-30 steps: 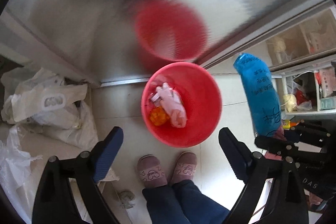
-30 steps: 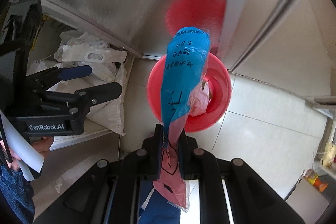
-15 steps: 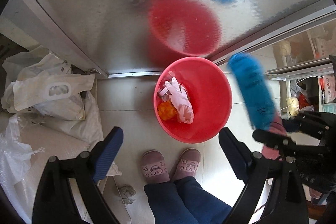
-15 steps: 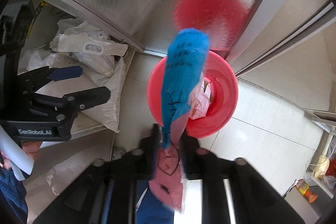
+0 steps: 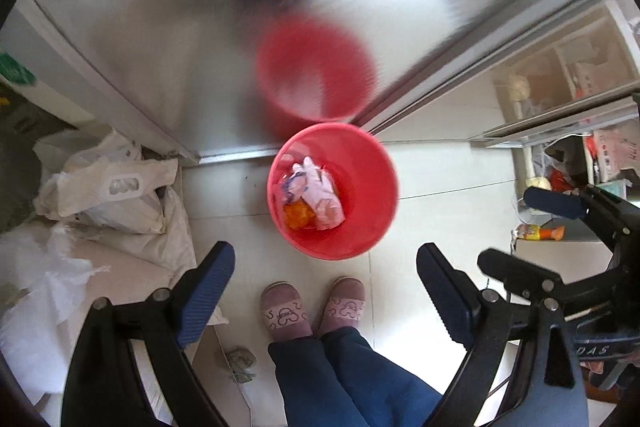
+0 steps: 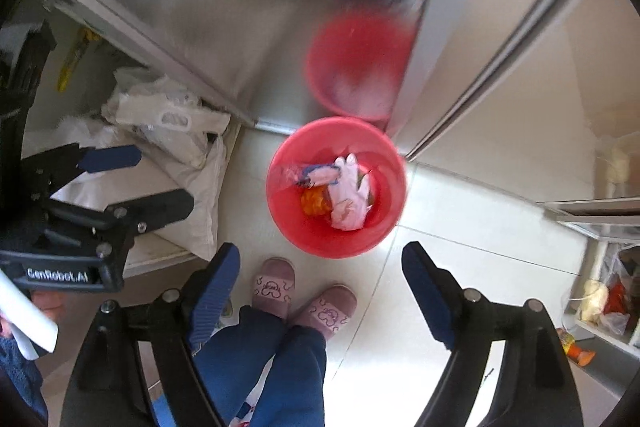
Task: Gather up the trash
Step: 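Raise both tools back up to the counter toward the white wipe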
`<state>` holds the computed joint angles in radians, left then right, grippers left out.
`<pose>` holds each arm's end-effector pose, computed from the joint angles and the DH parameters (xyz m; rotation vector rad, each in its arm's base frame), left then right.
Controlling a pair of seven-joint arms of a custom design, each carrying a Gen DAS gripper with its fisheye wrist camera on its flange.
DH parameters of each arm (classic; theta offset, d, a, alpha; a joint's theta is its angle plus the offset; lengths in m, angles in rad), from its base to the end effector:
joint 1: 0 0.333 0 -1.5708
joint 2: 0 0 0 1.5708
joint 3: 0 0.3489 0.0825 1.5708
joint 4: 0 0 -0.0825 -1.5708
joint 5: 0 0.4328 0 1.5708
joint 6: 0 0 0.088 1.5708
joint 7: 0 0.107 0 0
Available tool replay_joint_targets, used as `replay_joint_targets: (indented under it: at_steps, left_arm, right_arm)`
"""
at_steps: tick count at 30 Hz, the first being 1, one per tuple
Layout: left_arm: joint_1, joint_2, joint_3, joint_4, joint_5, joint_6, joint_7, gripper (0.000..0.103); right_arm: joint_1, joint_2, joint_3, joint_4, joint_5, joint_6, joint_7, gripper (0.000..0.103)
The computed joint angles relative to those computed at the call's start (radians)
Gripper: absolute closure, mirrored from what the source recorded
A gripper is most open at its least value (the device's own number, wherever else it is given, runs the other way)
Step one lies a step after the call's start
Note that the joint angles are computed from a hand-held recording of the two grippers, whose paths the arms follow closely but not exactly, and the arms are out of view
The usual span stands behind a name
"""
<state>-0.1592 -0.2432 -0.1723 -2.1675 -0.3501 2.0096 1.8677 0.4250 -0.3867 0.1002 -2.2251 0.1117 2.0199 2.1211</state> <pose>0.4924 -0.1965 0.5205 1.5317 -2.5489 0.3834 0.4186 0.2559 0.5621 -2.0135 2.1563 0.0298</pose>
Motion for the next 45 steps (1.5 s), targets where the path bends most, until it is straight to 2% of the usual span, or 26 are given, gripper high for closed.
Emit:
replay_joint_targets:
  at_steps: [5,11,15,20,23,28,38,45]
  left_arm:
    - [-0.007,-0.059,0.008,0.077,-0.019,-0.103,0.005,0.012]
    - [-0.009,-0.094,0.008,0.221,-0.003,-0.215,0.010,0.012]
    - [-0.010,-0.097,0.007,0.344,0.009,-0.275,0.016,0.012]
    - [-0.013,-0.079,0.004,0.501,0.025,-0.343,0.043,0.012]
    - [-0.014,-0.061,0.002,0.591,0.028,-0.374,0.048,0.012]
    - [-0.009,-0.036,0.000,0.691,0.027,-0.379,0.019,0.012]
    - [0.003,0.064,-0.007,0.888,0.080,-0.359,-0.050,0.012]
    - [0.017,0.203,-0.007,1.069,0.151,-0.375,-0.102,0.011]
  right_arm:
    - [-0.018,-0.058,0.031,0.091,-0.092,-0.100,0.077,0.021]
    - [-0.034,-0.091,0.040,0.240,-0.155,-0.238,0.114,0.020]
    - [-0.049,-0.086,0.060,0.368,-0.214,-0.324,0.128,0.009]
    - [-0.070,-0.061,0.089,0.541,-0.290,-0.414,0.146,0.009]
    - [-0.083,-0.034,0.111,0.644,-0.347,-0.456,0.153,0.002]
    - [-0.097,0.009,0.146,0.773,-0.450,-0.495,0.126,0.001]
    - [-0.094,0.154,0.151,1.010,-0.525,-0.509,0.062,0.001]
    - [-0.057,0.293,0.115,1.166,-0.545,-0.494,-0.022,0.001]
